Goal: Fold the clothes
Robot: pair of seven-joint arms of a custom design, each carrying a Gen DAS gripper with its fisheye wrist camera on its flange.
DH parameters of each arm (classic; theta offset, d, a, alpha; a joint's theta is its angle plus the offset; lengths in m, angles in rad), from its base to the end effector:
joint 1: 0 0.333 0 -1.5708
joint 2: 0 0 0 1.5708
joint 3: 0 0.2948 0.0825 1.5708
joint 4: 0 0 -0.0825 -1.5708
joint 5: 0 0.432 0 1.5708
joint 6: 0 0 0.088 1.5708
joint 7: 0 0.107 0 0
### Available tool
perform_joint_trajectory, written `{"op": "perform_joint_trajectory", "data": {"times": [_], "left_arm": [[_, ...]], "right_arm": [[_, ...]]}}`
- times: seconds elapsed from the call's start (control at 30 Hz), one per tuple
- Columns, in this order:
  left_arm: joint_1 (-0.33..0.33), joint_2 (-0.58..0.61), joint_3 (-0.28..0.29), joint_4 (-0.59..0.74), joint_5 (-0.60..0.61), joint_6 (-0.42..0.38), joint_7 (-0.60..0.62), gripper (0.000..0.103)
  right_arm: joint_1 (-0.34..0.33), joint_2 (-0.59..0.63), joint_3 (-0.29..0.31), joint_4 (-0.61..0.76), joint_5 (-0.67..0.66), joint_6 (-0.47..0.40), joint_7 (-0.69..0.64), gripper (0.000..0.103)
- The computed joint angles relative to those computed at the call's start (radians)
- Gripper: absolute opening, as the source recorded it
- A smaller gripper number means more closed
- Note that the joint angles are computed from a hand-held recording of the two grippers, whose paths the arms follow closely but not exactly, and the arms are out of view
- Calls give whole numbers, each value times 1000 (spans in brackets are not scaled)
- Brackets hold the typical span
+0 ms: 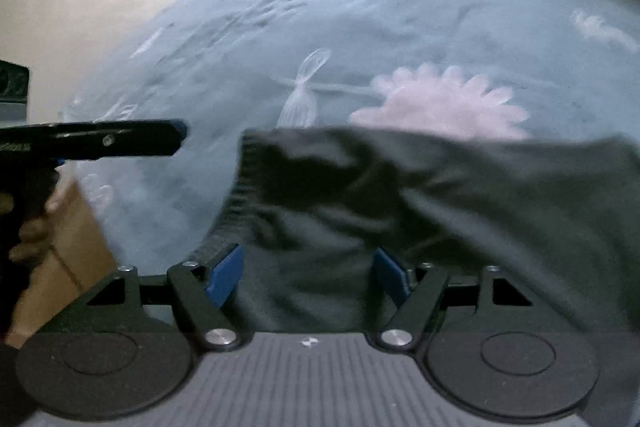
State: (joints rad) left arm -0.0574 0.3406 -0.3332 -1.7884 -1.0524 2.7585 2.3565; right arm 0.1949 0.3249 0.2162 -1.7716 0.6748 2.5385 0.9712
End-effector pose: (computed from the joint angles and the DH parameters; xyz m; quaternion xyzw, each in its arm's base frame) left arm 0.6751 -0.2193 0.3801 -0.5520 0.7027 -0.4488 0.0096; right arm 0.6591 0.2670 0.3837 -0.8091 0.4783 0.0176 0.3410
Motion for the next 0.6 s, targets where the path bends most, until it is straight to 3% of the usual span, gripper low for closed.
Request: {"op": "perform_joint_trajectory", "data": {"times": [0.1, 0.2, 0.4, 0.6], "left_arm": [[4, 11, 3, 19, 21, -45, 5, 77], [4, 25, 5, 45, 45, -85, 8, 77], [17, 87, -18, 144, 42, -224, 93, 80], [-21, 232, -27, 330, 153, -408, 69, 80]], "right_arm": [[-6, -8, 32, 9, 38, -48, -120, 81], [36, -27, 2, -1, -40, -15, -92, 81], [82, -82, -93, -67, -299, 72, 230, 82], [109, -155, -173, -180, -664, 129, 657, 82]]}}
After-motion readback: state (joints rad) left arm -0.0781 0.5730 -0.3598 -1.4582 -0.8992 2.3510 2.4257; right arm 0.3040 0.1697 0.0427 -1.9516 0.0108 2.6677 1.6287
